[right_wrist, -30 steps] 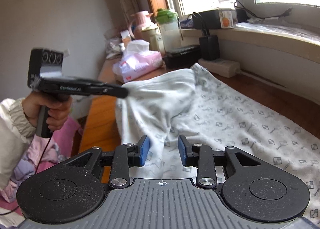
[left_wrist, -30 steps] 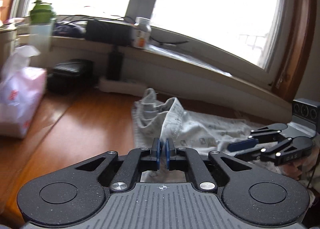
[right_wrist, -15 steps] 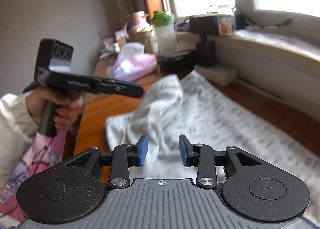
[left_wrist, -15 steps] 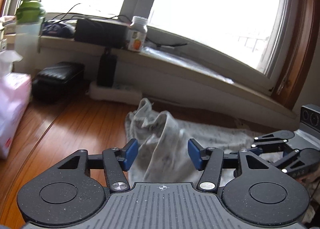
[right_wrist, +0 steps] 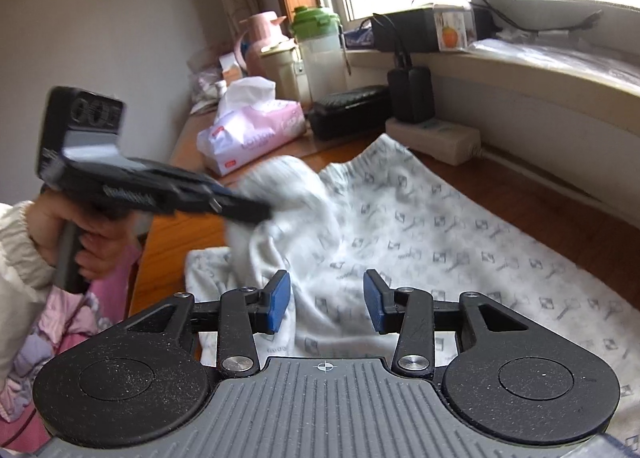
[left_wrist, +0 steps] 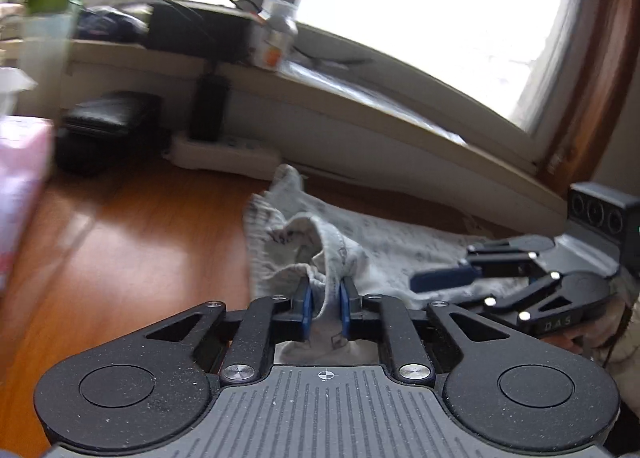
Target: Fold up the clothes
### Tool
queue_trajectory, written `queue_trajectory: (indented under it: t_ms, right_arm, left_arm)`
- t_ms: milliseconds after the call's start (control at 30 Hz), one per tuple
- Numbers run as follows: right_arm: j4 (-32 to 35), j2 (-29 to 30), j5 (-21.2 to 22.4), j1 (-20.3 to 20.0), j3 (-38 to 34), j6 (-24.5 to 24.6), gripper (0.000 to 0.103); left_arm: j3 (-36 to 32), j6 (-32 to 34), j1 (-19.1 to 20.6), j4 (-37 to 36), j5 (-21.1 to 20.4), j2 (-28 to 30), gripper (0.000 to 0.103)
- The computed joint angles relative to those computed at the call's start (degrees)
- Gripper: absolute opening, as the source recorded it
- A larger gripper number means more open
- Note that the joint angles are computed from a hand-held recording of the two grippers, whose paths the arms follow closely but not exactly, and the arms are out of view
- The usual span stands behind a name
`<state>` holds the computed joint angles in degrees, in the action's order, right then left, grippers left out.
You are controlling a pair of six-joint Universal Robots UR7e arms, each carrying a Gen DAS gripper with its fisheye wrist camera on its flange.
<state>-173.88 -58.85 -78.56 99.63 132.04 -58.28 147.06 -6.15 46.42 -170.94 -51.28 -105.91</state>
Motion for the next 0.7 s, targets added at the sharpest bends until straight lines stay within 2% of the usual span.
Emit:
queue_trajectory:
  t_ms: [100, 167, 267, 333, 367, 467, 600, 633, 667, 700]
  right_arm:
    - [2.1, -1.4, 1.0, -0.3, 0.8, -1.1, 0.042]
    - [3.5, -2.3, 1.6, -0.6, 1.3, -1.9, 0.042]
    - [5.4, -3.3, 0.7, -0.5, 2.1, -3.8, 0.042]
    - [6.1, -3.8, 0.0, -0.3, 2.7, -4.7, 0.041]
    - [6.2, -4.0, -0.3, -0.2, 2.9, -5.0, 0.041]
    - [4.9, -4.7, -0.8, 0.2, 4.1, -6.3, 0.041]
    - [3.2, -5.8, -0.6, 0.1, 5.6, -7.7, 0.041]
    - [3.6, -6.2, -0.5, -0.1, 5.6, -7.7, 0.042]
    - [3.5, -6.2, -0.5, -0.4, 5.7, -7.8, 0.042]
    - [3.6, -6.1, -0.6, -0.9, 5.7, -7.7, 0.042]
  left_arm:
    - [2.2, -6.6, -3.6, 5.3, 6.1, -7.7, 0.014]
    - [2.7, -12.5, -5.4, 12.7, 11.2, -12.2, 0.012]
    - [3.3, -16.1, -5.6, 17.4, 13.0, -16.3, 0.012]
    - [3.5, -16.2, -6.0, 18.0, 13.3, -17.0, 0.020]
    - [3.8, -15.5, -6.0, 16.3, 12.8, -16.6, 0.028]
    - [3.5, -12.6, -4.7, 11.0, 9.6, -12.4, 0.043]
    - [2.6, -9.8, -4.0, 8.2, 7.2, -7.8, 0.045]
    - [2.4, -9.2, -4.0, 8.0, 7.0, -6.9, 0.037]
    - [2.2, -8.7, -4.1, 7.9, 6.8, -6.0, 0.009]
    - [1.9, -8.1, -4.1, 7.8, 6.6, -5.1, 0.002]
